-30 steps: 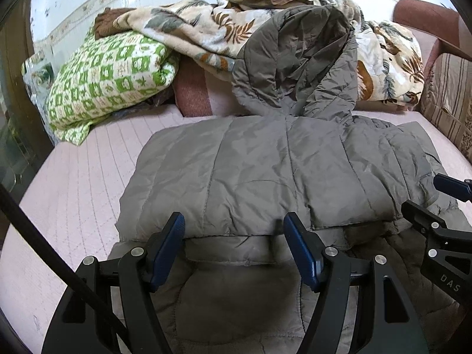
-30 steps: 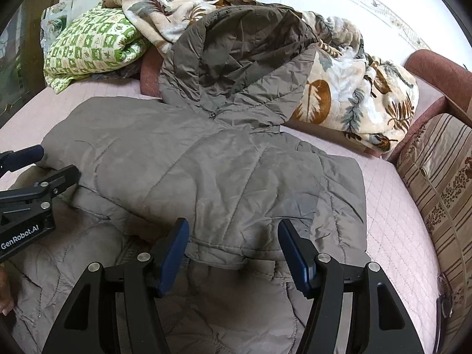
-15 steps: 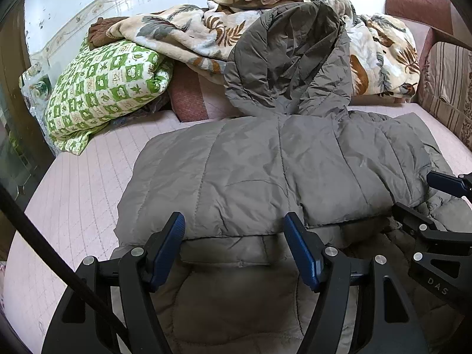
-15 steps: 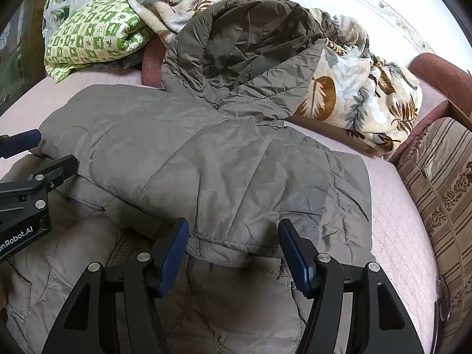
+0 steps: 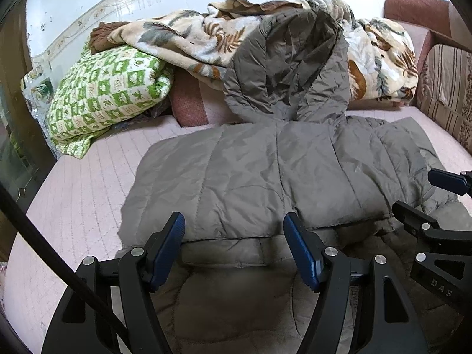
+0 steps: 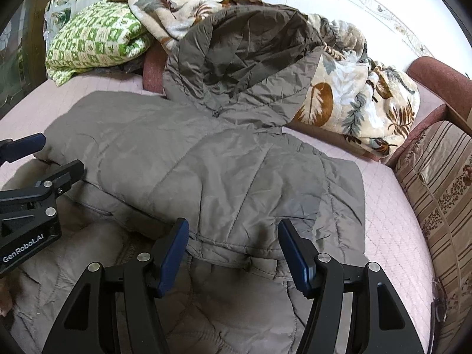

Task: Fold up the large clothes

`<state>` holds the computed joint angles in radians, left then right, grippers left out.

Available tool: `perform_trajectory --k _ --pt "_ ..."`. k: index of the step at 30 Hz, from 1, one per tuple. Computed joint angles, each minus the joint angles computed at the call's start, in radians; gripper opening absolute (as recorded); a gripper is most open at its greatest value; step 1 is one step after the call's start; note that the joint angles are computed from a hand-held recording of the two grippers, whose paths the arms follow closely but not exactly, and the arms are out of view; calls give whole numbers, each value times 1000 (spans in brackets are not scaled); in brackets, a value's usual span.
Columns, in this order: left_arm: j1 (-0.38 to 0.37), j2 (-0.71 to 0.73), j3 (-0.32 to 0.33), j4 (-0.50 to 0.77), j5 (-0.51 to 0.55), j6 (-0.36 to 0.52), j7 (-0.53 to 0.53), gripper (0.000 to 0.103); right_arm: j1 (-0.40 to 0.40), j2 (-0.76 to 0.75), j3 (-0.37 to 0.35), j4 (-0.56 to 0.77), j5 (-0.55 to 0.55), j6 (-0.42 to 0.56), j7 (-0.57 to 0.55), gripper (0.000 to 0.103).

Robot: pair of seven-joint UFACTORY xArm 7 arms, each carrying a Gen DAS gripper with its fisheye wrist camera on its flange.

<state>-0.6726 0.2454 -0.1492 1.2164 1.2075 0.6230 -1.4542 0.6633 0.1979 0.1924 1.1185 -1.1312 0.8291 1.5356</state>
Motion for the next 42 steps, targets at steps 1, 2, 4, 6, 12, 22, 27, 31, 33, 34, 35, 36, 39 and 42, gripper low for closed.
perform_trajectory --k 1,2,4,6,12,22,27,31,33,34,35,36,39,42 --pt "0 -19 1 -14 5 -5 -17 69 -2 -10 1 -6 6 -11 5 67" --pt "2 -39 0 -30 10 -6 -36 69 -6 -23 2 -16 13 -30 14 67" --pt "11 -86 -11 -66 10 -5 -72 69 -14 -60 8 -45 25 -72 48 67" --pt "33 -156 -28 -122 6 -27 -121 69 -16 -95 24 -69 29 -80 84 67" --pt "94 -360 -106 -315 -17 -49 -259 69 9 -245 120 -195 67 -23 250 67" --pt "134 -651 -238 -475 -160 -19 -208 69 20 -480 318 -255 295 182 262 67" --pt "141 -777 -281 -515 -251 6 -135 69 9 -506 393 -189 308 272 228 69" --pt "159 -844 -313 -542 -315 13 -94 69 -6 -512 417 -166 282 263 244 70" --pt "186 -846 -332 -541 -330 -2 -83 70 -13 -509 420 -162 266 246 243 71" --pt "201 -836 -343 -532 -337 -6 -71 70 -15 -507 418 -162 266 237 235 71" --pt "218 -820 -357 -520 -346 -6 -61 70 -17 -506 412 -161 269 229 223 71" --pt "237 -809 -367 -513 -350 -19 -57 70 -19 -508 405 -163 270 218 210 71" --pt "317 -744 -403 -466 -342 -75 -58 70 -34 -532 378 -181 278 168 174 71" --pt "395 -643 -443 -382 -314 -87 -63 70 -71 -573 336 -205 292 72 135 71"
